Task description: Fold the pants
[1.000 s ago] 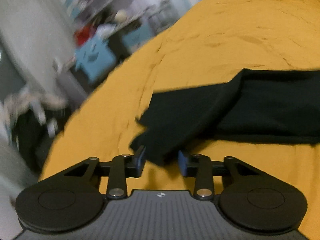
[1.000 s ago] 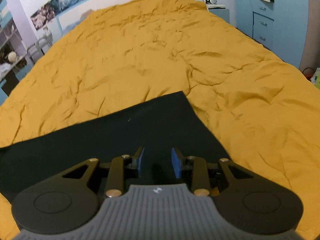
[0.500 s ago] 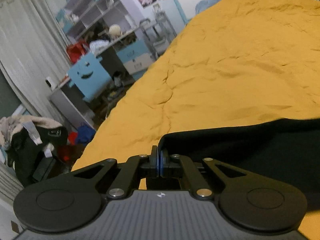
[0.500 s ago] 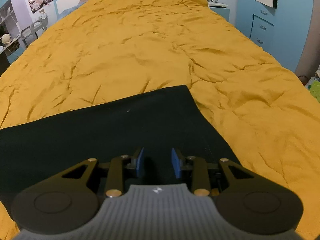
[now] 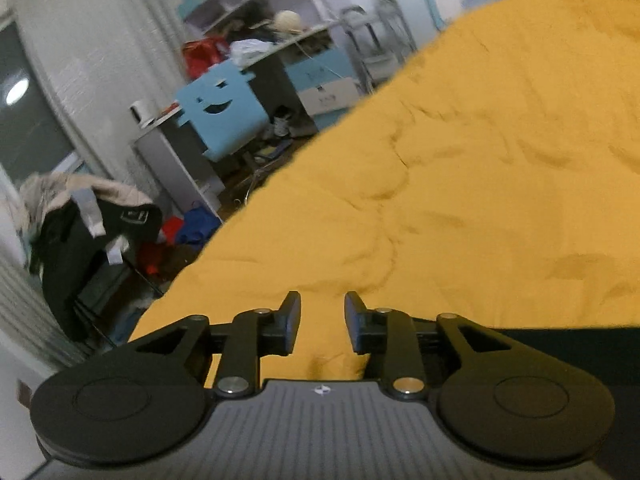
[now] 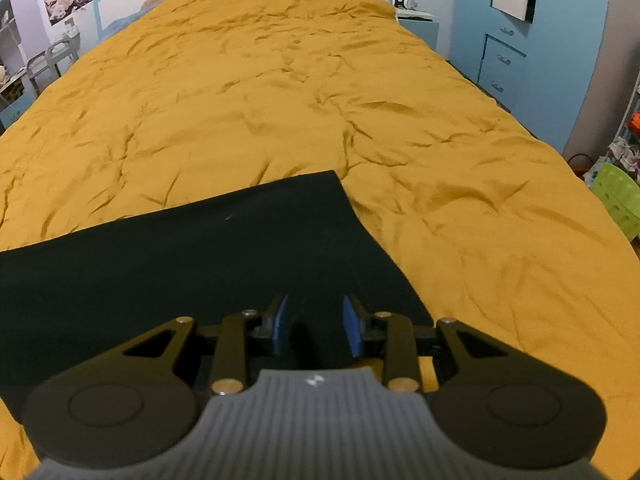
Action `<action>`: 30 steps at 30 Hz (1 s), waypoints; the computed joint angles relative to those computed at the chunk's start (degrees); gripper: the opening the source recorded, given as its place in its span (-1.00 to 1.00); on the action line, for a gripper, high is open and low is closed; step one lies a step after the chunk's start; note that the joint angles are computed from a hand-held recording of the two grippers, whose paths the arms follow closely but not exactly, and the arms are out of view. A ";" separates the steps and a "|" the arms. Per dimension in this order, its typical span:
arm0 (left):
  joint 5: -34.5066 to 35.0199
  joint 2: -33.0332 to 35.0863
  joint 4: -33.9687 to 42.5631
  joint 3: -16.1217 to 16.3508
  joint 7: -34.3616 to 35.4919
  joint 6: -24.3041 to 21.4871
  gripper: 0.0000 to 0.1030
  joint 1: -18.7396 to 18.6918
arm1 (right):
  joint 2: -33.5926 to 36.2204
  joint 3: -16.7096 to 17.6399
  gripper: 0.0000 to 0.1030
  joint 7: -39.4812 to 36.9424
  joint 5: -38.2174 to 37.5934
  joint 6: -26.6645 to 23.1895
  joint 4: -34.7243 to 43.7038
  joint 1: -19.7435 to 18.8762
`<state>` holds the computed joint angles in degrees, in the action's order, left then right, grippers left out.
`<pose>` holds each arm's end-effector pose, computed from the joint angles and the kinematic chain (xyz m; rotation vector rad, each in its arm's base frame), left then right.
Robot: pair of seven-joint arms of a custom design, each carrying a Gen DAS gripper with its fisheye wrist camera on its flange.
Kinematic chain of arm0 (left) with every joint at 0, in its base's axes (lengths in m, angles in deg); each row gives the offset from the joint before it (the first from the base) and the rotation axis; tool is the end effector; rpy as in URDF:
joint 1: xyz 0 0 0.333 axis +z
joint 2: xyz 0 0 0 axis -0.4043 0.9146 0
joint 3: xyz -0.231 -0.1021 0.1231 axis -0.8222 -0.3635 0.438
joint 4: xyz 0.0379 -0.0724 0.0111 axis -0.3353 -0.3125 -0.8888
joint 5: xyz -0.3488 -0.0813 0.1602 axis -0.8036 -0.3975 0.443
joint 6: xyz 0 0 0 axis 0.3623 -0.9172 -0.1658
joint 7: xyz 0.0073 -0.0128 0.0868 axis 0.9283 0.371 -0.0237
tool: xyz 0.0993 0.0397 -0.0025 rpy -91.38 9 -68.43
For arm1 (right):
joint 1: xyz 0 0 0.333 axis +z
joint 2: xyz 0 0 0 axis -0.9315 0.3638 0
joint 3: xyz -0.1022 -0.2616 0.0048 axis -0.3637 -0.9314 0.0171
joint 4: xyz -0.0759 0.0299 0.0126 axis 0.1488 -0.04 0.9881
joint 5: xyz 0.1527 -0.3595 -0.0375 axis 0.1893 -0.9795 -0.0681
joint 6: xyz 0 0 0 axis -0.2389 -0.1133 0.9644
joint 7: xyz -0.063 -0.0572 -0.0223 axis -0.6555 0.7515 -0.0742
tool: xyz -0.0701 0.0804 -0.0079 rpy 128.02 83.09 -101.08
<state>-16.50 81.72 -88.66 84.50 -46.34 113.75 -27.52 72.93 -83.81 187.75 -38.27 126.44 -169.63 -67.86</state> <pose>0.6844 -0.0077 0.4858 -1.7138 1.3822 -0.1806 0.5067 -0.0059 0.4650 -1.5455 2.1082 -0.6478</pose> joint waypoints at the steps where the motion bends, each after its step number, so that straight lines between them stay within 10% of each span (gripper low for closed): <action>1: -2.72 -2.22 -2.05 -0.41 0.43 0.98 -0.35 0.96 | -0.07 -0.22 -0.48 -0.80 0.58 0.21 -0.13 0.45; 6: -23.62 -13.11 -15.57 -2.71 2.03 9.49 -0.22 7.09 | 0.14 -0.82 -0.48 -3.62 3.89 1.86 -0.85 2.43; 13: -32.42 -18.25 -26.95 -4.01 -4.64 19.30 -0.20 11.35 | -0.69 -0.24 -0.47 -5.33 5.39 2.34 -1.71 3.12; 17: -33.86 -17.54 -27.97 -4.37 -7.12 22.61 -0.70 12.53 | -1.08 0.31 -0.47 -4.12 4.36 1.38 -1.86 2.46; 18: -34.68 -17.66 -28.10 -4.45 -6.39 22.25 -0.98 12.56 | -1.07 0.44 -0.47 -3.79 3.98 1.25 -1.85 2.28; 30: -28.20 -11.48 -14.42 -4.78 -4.82 9.44 -1.00 9.93 | 0.74 -0.06 -0.47 -3.90 4.72 0.87 -1.08 2.71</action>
<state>-44.70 70.24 -103.08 79.71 -51.16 123.19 -17.60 73.67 -83.87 183.85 -33.55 127.31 -170.71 -65.15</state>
